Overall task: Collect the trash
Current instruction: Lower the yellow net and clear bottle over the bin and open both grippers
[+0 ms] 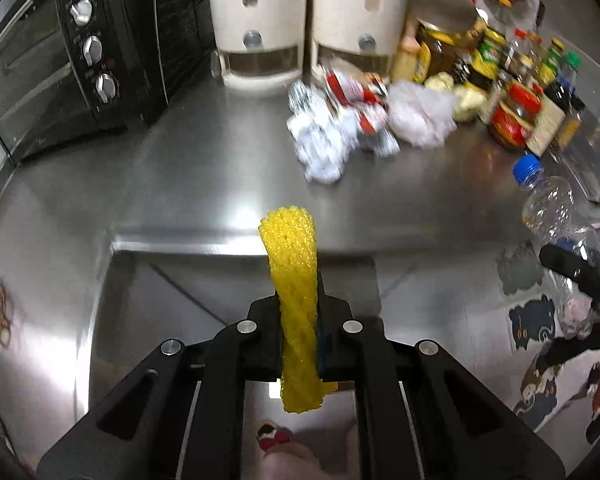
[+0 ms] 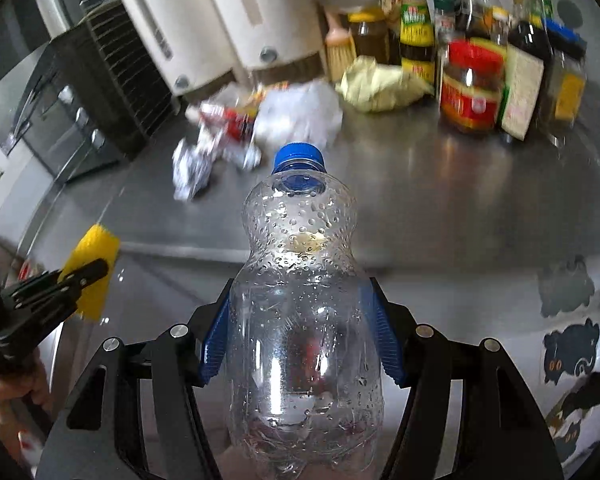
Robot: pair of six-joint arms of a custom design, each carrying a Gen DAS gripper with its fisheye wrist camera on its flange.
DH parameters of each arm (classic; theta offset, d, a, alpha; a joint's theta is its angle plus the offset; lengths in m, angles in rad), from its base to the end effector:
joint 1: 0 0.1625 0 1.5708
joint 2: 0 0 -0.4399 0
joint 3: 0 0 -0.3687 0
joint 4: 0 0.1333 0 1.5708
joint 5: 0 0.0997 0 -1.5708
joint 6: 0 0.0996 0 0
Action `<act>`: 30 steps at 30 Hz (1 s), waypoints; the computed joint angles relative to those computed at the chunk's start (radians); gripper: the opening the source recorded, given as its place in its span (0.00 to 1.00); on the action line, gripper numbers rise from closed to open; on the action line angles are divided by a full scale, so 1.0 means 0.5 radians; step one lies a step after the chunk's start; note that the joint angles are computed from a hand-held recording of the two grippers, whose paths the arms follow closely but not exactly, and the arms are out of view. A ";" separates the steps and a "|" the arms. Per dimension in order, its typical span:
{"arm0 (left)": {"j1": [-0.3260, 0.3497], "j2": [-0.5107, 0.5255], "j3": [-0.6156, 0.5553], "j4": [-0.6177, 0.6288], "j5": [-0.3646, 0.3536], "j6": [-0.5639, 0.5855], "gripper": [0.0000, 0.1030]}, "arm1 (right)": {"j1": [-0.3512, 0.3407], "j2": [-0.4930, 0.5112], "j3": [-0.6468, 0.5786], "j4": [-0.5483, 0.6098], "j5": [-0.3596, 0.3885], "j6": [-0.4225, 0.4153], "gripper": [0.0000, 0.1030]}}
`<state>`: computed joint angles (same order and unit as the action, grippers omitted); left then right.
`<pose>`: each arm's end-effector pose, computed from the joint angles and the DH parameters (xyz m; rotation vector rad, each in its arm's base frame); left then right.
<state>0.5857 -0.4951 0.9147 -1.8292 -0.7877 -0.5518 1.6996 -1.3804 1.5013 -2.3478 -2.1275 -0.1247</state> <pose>-0.5632 -0.6179 0.1356 0.5979 2.3416 -0.5528 0.1545 -0.5647 0.5438 0.0738 -2.4767 0.8408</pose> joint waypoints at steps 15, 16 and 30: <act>0.048 -0.069 0.509 -0.070 -0.381 -0.163 0.09 | -0.221 -0.100 0.475 0.084 0.032 0.197 0.61; 0.059 -0.059 0.515 -0.075 -0.399 -0.165 0.09 | -0.240 -0.081 0.476 0.078 0.029 0.200 0.61; 0.260 0.273 0.364 -0.094 -0.662 -0.019 0.09 | -0.482 0.269 0.389 0.094 0.044 0.386 0.61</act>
<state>0.7157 -0.3588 1.0966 -1.8764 -1.1186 -0.5612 1.4585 -1.2461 1.6959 -2.3009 -2.1055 0.0685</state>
